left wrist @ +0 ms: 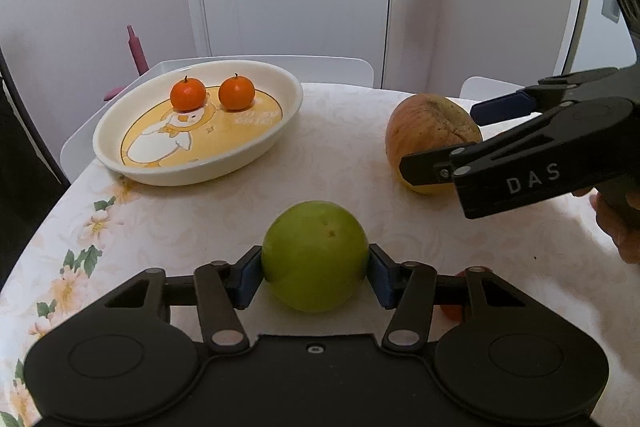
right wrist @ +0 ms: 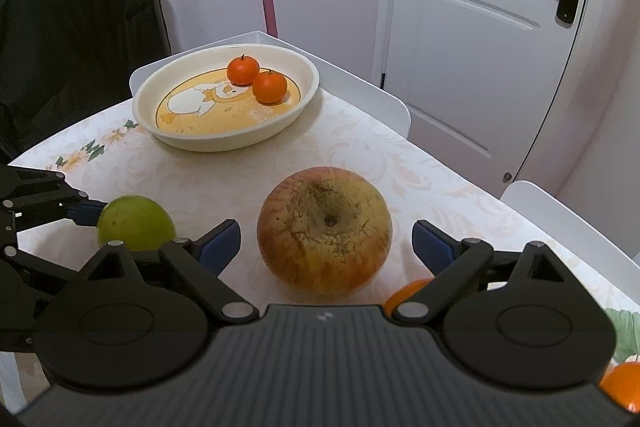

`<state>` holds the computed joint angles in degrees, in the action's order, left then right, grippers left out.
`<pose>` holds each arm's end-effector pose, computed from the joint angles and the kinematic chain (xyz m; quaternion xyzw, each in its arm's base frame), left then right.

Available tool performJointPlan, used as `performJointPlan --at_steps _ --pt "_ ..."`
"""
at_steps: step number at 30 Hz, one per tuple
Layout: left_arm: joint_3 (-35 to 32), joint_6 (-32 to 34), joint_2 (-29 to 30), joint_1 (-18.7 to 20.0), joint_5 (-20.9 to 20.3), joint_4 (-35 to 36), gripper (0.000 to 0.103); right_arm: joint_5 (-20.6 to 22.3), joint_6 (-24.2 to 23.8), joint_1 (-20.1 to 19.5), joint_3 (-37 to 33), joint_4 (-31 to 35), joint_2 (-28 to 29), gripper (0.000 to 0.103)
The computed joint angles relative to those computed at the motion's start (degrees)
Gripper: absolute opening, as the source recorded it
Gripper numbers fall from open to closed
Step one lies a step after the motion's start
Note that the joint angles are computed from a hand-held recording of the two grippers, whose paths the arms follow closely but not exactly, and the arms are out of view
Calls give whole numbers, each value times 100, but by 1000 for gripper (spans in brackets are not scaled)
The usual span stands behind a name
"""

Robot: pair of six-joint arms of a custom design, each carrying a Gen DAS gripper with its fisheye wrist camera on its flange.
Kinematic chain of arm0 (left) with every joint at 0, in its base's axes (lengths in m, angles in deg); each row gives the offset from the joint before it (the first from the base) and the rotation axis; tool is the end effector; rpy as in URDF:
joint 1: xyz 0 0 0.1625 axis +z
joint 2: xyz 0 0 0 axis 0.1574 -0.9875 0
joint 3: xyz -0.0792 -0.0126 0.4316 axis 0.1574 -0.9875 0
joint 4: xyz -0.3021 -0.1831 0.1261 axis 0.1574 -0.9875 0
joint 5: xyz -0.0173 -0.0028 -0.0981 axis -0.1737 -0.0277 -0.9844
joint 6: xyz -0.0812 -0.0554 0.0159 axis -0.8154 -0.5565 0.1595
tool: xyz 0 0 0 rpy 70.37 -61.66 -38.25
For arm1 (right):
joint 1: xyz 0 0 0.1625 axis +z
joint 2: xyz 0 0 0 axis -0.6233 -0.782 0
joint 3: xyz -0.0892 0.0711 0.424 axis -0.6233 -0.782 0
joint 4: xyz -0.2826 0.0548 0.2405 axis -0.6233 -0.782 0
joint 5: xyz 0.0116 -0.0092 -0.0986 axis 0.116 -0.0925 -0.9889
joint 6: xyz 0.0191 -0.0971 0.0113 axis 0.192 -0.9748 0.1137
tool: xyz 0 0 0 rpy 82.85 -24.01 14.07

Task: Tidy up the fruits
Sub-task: 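Grasp the green apple with the left tool while the right tool grasps the russet apple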

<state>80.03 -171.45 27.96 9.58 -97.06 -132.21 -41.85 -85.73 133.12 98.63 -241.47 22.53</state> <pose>-0.2192 -0.3037 0.0440 -0.0005 0.8058 -0.4124 0.4249 0.1671 -0.4593 0.1122 0.5720 -0.7980 0.1532 0.1117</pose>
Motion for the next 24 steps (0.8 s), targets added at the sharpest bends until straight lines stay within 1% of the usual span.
performJointPlan --at_steps 3,11,16,18,22,24 --pt "-26 -93 7 -30 -37 92 59 -34 -31 22 -28 18 45 103" --pt "-56 -291 -28 -66 -109 354 59 -147 -160 77 -46 -152 181 95" --pt "-66 -522 -63 -122 -125 571 59 -220 -144 108 -44 -205 210 93" --pt "-86 -617 -77 -164 -136 688 59 -241 -141 116 -37 -264 225 91" --pt "-136 -783 -120 -230 -178 934 59 -295 -126 146 -32 -288 231 91" --pt "-159 -888 -159 -275 -197 1086 59 -316 -41 154 -32 -230 196 90"
